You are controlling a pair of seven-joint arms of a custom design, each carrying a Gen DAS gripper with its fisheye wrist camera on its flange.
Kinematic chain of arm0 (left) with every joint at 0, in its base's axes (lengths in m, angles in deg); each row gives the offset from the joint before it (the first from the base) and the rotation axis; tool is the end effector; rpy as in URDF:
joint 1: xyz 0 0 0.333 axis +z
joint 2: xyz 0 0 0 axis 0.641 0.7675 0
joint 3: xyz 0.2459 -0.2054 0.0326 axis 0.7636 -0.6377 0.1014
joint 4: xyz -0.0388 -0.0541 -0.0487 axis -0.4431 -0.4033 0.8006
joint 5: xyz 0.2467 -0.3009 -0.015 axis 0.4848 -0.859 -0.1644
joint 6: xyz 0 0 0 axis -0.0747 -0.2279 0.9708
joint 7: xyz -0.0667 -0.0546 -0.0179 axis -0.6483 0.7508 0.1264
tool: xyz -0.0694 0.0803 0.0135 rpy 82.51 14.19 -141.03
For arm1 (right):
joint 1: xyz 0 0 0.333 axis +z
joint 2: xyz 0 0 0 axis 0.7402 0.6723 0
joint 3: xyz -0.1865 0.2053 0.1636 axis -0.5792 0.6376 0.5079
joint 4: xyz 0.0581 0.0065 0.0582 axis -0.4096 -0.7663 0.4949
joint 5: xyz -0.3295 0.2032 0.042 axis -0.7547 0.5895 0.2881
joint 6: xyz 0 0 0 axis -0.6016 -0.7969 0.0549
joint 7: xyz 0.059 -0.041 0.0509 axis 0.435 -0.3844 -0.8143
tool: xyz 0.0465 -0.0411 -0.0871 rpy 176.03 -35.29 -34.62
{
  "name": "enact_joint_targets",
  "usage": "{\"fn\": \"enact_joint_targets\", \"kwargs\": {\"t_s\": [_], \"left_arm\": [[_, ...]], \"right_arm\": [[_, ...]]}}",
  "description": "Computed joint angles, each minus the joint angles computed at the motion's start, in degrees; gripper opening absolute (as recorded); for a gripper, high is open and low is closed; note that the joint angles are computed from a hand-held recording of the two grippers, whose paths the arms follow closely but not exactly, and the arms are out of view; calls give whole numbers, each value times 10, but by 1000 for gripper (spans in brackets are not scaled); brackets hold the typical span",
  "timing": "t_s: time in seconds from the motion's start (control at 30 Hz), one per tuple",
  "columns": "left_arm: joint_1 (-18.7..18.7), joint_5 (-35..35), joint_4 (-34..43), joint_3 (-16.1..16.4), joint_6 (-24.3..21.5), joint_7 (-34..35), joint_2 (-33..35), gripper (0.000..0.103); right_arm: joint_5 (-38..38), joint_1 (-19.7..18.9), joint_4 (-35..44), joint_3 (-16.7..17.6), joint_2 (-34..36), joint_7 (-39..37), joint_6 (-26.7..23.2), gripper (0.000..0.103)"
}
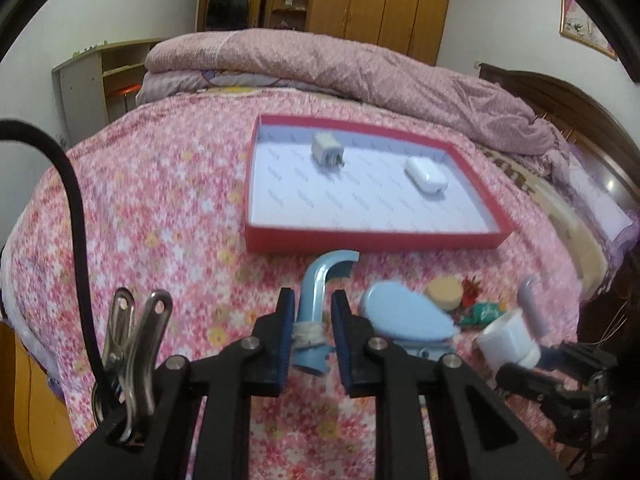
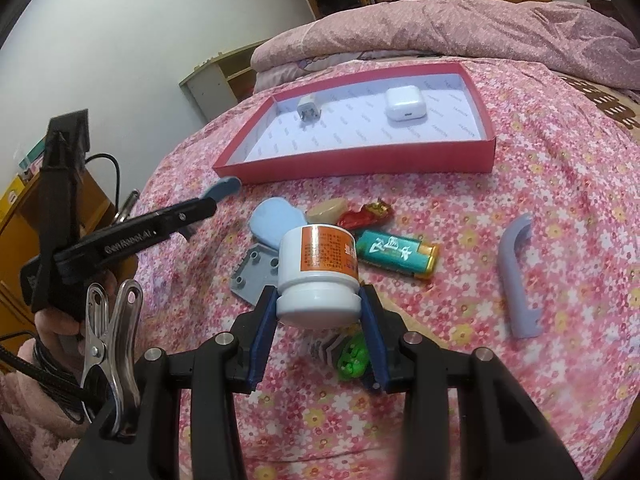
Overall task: Organize rigid objects
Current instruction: 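Carry the blue tube into the box with left tool while right tool places the pill bottle there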
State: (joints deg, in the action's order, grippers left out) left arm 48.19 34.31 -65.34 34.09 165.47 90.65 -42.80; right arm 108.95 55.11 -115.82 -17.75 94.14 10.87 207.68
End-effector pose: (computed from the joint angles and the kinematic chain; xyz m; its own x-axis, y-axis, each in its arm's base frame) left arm 0.7426 -0.0982 0.3339 -0.1904 -0.9733 0.1284 -0.6872 0.0388 -0.7254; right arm 0.6504 0.1973 0.2730 0.4471 -0.8398 -0.3079 -0.7085 -0.1224 -0.6951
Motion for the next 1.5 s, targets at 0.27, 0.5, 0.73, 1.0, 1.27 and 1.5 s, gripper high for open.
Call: {"fn": "enact_joint_targets", "kwargs": {"t_s": [0.27, 0.5, 0.73, 1.0, 1.27, 1.5], "left_arm": [[-32, 5, 94, 22, -17, -10, 38, 19], [-74, -3, 241, 51, -80, -16, 116, 19], [-108, -19, 387, 79, -159, -32, 200, 20], [-123, -22, 440, 95, -199, -32, 231, 20], [-132, -12, 446, 102, -203, -29, 235, 21], [-132, 2, 368, 108, -167, -36, 189, 35]], "right_arm": [[19, -5, 8, 1, -1, -22, 12, 42], [23, -4, 13, -8, -1, -18, 17, 42], [18, -7, 34, -9, 5, -14, 37, 42], [-10, -24, 64, 1, 23, 11, 50, 42], [-73, -38, 94, 15, 47, 70, 63, 42], [-166, -36, 145, 6, 79, 175, 53, 42]]}}
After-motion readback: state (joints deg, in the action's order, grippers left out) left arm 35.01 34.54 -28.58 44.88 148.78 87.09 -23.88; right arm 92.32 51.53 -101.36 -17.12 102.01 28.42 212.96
